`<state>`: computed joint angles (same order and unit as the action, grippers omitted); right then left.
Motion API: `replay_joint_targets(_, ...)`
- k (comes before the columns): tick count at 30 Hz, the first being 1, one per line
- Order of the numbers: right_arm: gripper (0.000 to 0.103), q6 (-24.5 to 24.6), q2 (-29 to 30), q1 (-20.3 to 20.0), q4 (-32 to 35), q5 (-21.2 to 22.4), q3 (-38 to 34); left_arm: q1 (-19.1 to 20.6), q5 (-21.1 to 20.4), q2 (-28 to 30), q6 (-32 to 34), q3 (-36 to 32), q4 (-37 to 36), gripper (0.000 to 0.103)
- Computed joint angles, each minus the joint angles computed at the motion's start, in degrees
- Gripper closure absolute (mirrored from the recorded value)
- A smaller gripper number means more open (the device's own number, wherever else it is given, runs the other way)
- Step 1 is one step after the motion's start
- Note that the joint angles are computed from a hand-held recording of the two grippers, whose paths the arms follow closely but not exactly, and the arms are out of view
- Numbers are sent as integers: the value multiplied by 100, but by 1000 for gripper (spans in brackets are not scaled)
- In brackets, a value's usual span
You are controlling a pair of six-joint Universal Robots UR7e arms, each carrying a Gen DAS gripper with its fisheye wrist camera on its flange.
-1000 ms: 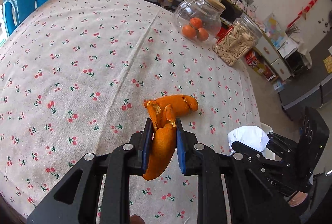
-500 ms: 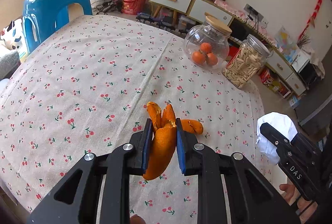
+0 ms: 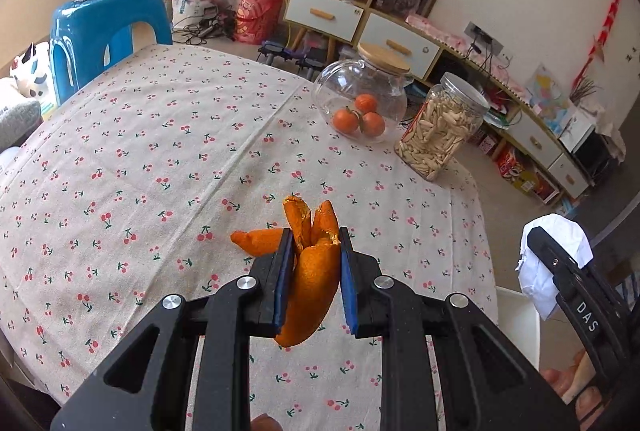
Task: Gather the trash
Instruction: 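Lift the orange peel and crumpled paper off the table with both tools, then carry the peel and paper over the white bin and open the right tool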
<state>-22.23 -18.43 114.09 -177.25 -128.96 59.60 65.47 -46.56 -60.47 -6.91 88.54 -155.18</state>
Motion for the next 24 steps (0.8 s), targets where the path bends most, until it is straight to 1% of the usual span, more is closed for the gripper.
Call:
replay_joint_targets(12, 73, -22, -647, -165, -924, -192, 924, -373, -19, 199, 6, 83, -127, 81)
replay_joint_targets(24, 72, 91, -1119, -364, -1622, -516, 1564, -660, -79, 420, 67, 143, -126, 81)
